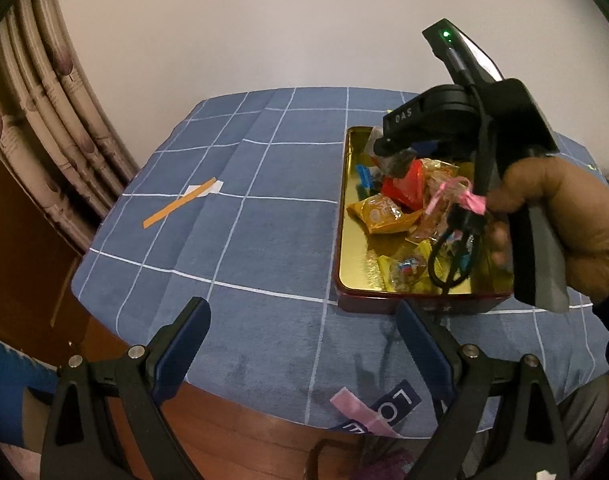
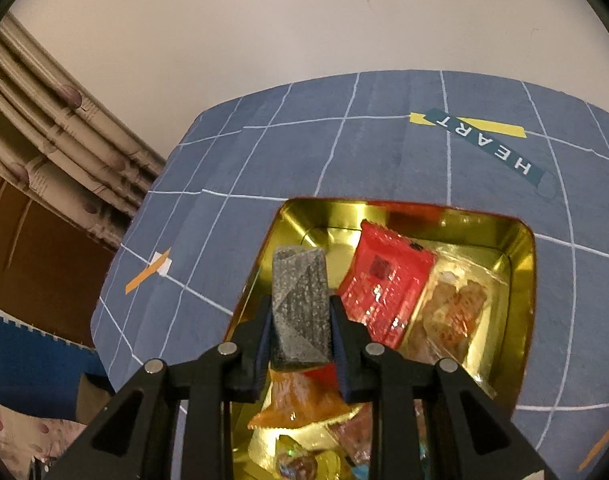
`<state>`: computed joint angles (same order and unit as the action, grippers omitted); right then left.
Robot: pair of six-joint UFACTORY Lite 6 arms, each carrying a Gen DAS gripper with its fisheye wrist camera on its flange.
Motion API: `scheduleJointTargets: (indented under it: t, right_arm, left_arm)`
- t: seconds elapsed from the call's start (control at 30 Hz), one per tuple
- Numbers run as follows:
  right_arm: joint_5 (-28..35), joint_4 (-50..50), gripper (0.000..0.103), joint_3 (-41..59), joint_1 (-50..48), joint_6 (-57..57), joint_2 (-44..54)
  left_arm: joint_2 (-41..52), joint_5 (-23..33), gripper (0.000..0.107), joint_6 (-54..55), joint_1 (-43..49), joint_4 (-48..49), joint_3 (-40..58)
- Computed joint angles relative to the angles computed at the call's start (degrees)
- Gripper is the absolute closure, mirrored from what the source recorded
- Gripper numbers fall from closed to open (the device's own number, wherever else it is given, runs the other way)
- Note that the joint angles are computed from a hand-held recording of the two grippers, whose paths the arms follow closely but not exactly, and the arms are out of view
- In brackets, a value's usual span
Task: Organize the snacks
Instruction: 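Carry the grey foil packet into the gold tin and open the right gripper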
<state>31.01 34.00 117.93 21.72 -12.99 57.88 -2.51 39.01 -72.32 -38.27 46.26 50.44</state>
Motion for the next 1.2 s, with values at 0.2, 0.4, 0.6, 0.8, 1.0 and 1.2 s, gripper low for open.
scheduleJointTargets:
  t: [0.2, 0.4, 0.6, 0.8, 1.0, 1.2]
  right_arm:
    - [1.93, -2.44, 0.077, 7.39, 0.41, 4.29, 4.48]
    - [1.24, -0.92, 0.076, 7.56, 0.27, 3.07, 4.87]
    - [0.88, 1.71, 0.074, 6.00, -0.07, 0.34, 3.76]
    - [-0.39, 6.66, 0.074, 2.32, -0.52, -4.26, 1.34]
    - [-2.20, 13.07, 0.070, -2.36, -0.98, -10.43, -2.08]
    - [-3.70, 16.52, 0.070, -7.33, -1.59, -14.98, -7.13]
  left_arm:
    - [-0.02, -0.59, 0.014, 1.34, 1.40, -1.49, -0.28]
    - [0.61, -0.29, 0.014, 1.38, 1.28, -1.71, 0.19]
    - [0.79, -0.21, 0.014, 1.29, 1.27, -1.58, 0.34]
    - [0.68, -0.12, 0.014, 1.25, 1.43, -1.50, 0.09]
    - [0.66, -0.10, 0.014, 1.18, 1.83, -1.37, 0.00]
    - [0.64, 0.42, 0.014, 0.41, 1.55, -0.40, -0.02]
